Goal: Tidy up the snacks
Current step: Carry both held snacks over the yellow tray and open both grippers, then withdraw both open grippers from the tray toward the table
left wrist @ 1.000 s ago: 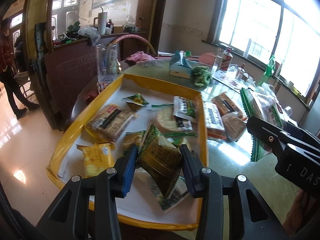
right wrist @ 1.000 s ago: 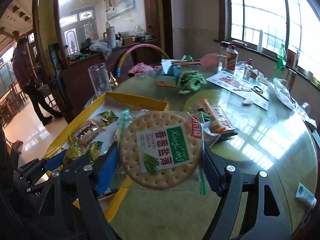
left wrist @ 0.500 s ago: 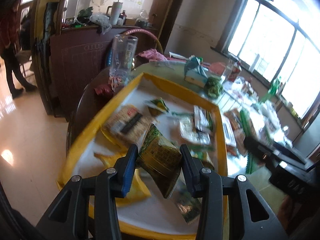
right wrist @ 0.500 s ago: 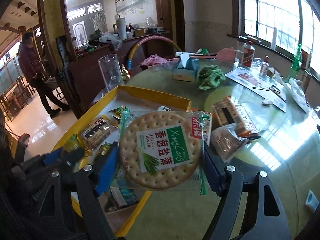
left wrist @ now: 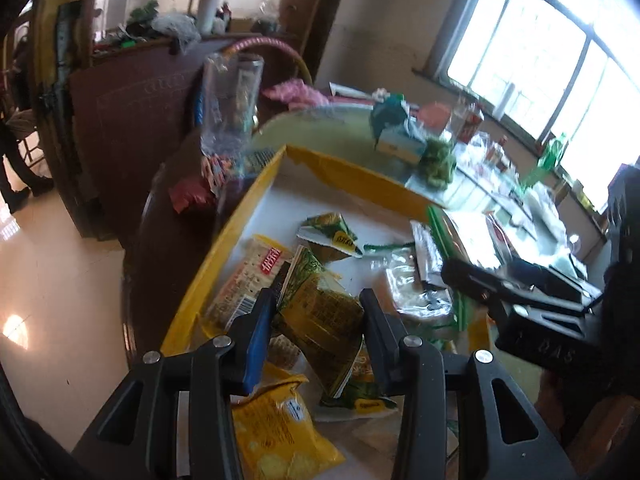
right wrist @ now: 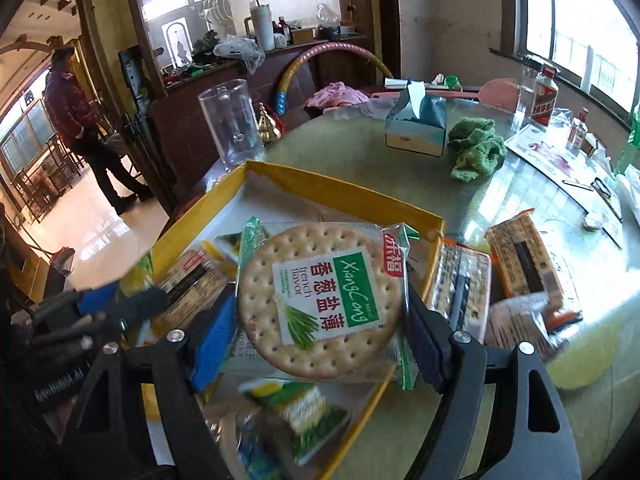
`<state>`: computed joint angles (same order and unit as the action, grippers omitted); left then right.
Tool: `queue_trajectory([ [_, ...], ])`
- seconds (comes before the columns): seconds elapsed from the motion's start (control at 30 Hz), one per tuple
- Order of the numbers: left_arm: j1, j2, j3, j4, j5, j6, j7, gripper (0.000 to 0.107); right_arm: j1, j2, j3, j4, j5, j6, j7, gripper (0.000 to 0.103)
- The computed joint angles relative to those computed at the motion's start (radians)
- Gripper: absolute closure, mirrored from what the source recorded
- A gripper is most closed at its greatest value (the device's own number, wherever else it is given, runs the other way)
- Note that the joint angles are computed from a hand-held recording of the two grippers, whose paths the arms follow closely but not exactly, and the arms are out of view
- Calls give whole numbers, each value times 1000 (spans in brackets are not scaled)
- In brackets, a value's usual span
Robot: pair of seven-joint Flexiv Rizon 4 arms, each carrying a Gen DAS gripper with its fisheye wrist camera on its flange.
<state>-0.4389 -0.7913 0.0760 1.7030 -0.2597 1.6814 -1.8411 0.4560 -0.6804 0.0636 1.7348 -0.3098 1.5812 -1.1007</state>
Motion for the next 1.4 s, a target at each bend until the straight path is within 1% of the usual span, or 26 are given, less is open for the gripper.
queue_trajectory([
  [0.07,-17,-11,26,-29,5,-55,13,64,-30,-32,42,-44,0,-30,-18,25],
  [0.23,-26,-27,52,-68,37,-144,-4,61,-38,-81,67,-106,1,-86,-46,24],
  [0.27,-29,-25,59,-69,47,-152,-14,56,-35,-85,64,-109,3,-93,-48,24],
  [0.3,-32,-23,64,-73,57,-171,-19,53,-34,-91,64,-115,6,-104,-49,23],
  [0.37,-22,-21,56,-83,76,-199,-25,44,-33,-96,60,-119,10,-107,-52,22],
  [0.4,-21,-18,57,-82,82,-203,-39,42,-34,-93,60,-115,14,-101,-53,21],
  [0.43,-28,-15,67,-80,87,-198,-63,40,-42,-89,69,-114,21,-99,-55,20],
  [0.47,-40,-9,81,-67,92,-173,-95,35,-58,-82,88,-106,34,-88,-59,19],
  [0.5,-54,-3,95,-49,99,-131,-124,30,-72,-74,103,-97,46,-74,-64,15],
  [0.53,-87,0,135,-37,105,-102,-156,24,-70,-59,94,-77,56,-46,-57,15],
  [0.57,-132,-2,189,-37,106,-107,-184,24,-59,-38,73,-52,62,-18,-46,15],
  [0.63,-249,-6,328,-35,122,-137,-259,24,-36,9,31,4,69,21,-23,15],
  [0.67,-298,-8,382,-27,134,-136,-303,24,-40,36,27,41,76,54,-19,15],
  [0.73,-376,-12,467,-13,154,-126,-383,24,-74,83,54,109,89,124,-26,14],
  [0.8,-492,-29,585,8,163,-112,-485,24,-100,134,67,187,107,194,-26,13],
  [0.83,-526,-34,616,13,167,-106,-513,24,-118,156,79,225,113,226,-28,13],
  [0.87,-550,-37,631,15,170,-98,-529,24,-141,177,95,267,116,255,-29,13],
  [0.9,-553,-34,619,15,172,-90,-533,24,-163,190,112,298,116,277,-28,13],
  [0.93,-541,-25,587,15,174,-75,-527,24,-177,203,118,334,122,304,-24,13],
  [1.0,-470,-3,466,5,185,-33,-470,24,-209,215,133,400,128,352,-9,13],
  [1.07,-443,-4,407,-24,179,-47,-416,24,-265,213,168,440,94,366,12,13],
  [1.13,-449,-11,393,-51,172,-68,-392,24,-320,216,193,466,49,351,31,13],
  [1.23,-472,-23,400,-75,171,-69,-389,24,-508,197,321,479,-107,332,85,13],
  [1.27,-473,-23,395,-81,171,-74,-384,24,-539,200,336,483,-134,323,98,13],
  [1.4,-441,-10,335,-81,175,-77,-366,24,-553,209,320,471,-162,309,118,14],
])
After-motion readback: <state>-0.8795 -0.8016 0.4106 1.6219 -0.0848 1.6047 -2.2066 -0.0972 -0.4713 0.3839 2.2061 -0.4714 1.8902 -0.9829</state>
